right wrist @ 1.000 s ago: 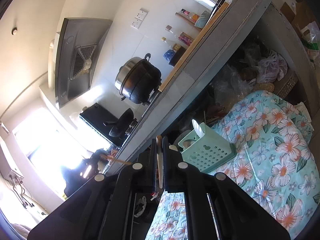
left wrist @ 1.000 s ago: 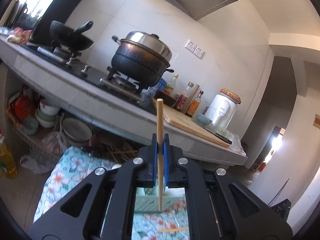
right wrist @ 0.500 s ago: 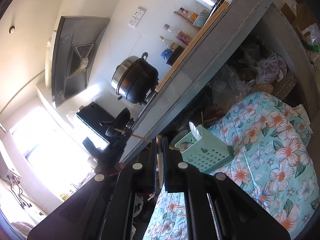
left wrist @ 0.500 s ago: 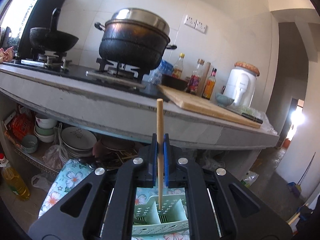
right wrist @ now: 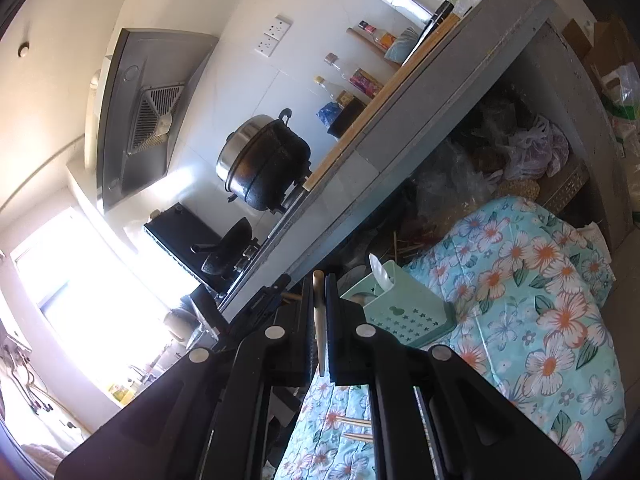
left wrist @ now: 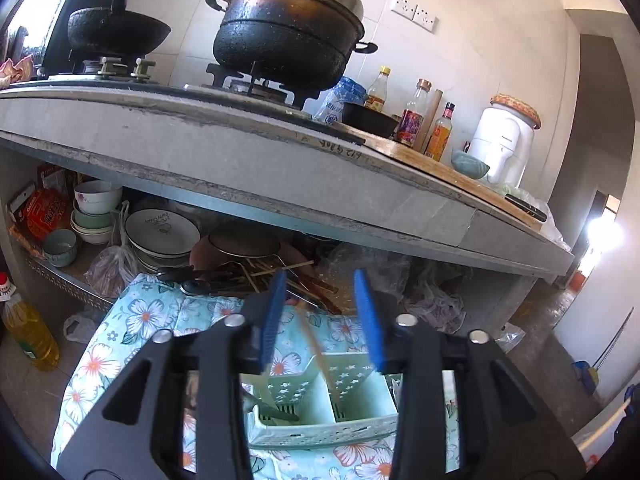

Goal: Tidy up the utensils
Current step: 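Lower the chopstick into the holder and open the right tool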

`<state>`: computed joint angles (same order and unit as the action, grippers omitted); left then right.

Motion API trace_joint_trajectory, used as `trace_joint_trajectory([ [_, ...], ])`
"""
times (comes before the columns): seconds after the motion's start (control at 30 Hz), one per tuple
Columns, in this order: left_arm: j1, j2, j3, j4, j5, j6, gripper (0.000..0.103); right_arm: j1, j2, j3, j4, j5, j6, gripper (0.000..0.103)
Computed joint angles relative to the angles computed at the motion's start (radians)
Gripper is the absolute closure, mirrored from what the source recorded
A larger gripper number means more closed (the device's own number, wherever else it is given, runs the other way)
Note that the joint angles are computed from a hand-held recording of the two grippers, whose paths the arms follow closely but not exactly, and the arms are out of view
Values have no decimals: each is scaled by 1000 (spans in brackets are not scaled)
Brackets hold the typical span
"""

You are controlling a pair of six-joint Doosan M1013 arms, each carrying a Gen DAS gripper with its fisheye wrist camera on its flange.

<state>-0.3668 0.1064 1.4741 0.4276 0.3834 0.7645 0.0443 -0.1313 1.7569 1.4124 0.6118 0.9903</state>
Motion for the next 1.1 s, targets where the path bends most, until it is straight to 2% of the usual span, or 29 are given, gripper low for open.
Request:
trace_joint_trajectory([
  [0.2,-3,-59,55,101,-39,-113,39,11,6,-40,-28,-17,-14,97],
  [0.3,-6,-108,106,195,-60,-203,29,19,19,-82,-43,-28,-36,97],
  [0.4,-7,-152,153,192,-64,-192,20,35,46,-142,-72,-35,-54,97],
  [0.53,-12,-206,218,147,-38,-133,16,73,89,-229,-217,-79,-17,97],
  [0.7,-40,-256,300,232,53,-218,14,130,157,-329,-502,-107,119,97],
  [0.9,-35,-272,351,-19,112,-41,14,193,228,-408,-813,-98,293,97],
  [1.03,-58,-276,374,-31,139,-6,14,234,258,-424,-999,-119,379,97],
  [1.1,-69,-275,378,-26,144,3,14,237,278,-443,-1017,-77,371,97],
])
